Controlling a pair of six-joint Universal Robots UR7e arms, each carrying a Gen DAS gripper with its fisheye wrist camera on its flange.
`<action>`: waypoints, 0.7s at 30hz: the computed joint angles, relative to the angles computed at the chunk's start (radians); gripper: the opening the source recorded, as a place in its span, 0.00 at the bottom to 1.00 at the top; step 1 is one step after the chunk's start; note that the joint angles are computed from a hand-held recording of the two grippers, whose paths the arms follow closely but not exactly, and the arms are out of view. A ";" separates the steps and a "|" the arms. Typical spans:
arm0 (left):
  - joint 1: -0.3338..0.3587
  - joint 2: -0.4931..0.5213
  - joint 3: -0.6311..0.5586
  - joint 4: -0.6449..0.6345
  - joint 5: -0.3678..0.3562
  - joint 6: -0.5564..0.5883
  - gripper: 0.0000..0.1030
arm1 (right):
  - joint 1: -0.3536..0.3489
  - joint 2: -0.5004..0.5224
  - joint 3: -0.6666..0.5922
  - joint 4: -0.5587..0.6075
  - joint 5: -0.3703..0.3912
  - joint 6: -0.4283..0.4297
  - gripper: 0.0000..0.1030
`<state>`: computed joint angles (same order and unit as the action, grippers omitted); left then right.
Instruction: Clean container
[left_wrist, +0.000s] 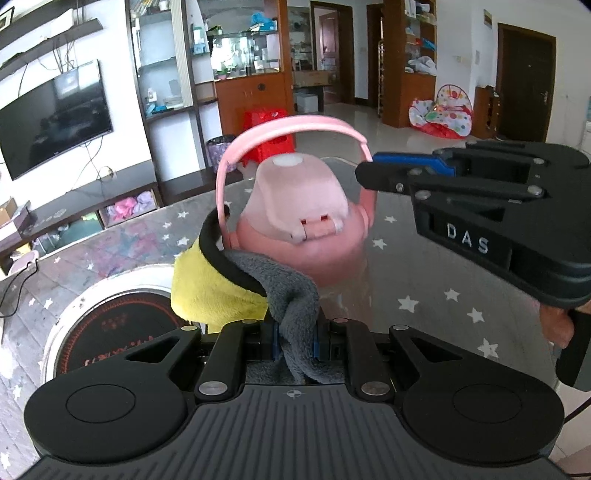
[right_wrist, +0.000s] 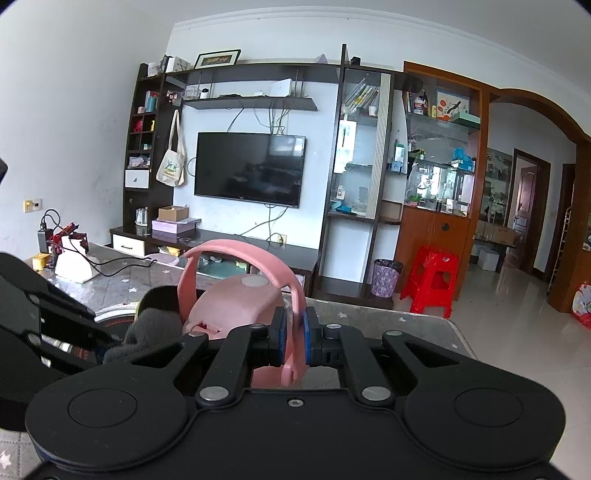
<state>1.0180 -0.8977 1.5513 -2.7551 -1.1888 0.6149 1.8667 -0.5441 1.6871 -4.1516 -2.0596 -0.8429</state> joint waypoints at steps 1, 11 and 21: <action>0.002 0.001 0.000 0.004 -0.001 -0.002 0.15 | 0.001 0.000 0.000 -0.001 -0.001 -0.001 0.10; 0.029 0.008 -0.001 0.077 -0.014 -0.042 0.15 | 0.012 -0.005 -0.015 0.012 -0.016 -0.011 0.10; 0.073 0.049 -0.036 0.188 -0.030 -0.088 0.15 | 0.013 -0.004 -0.050 0.048 -0.023 -0.006 0.10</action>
<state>1.0906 -0.8487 1.5154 -2.5675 -1.2193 0.5273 1.8800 -0.5485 1.6370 -4.1041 -2.0822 -0.8489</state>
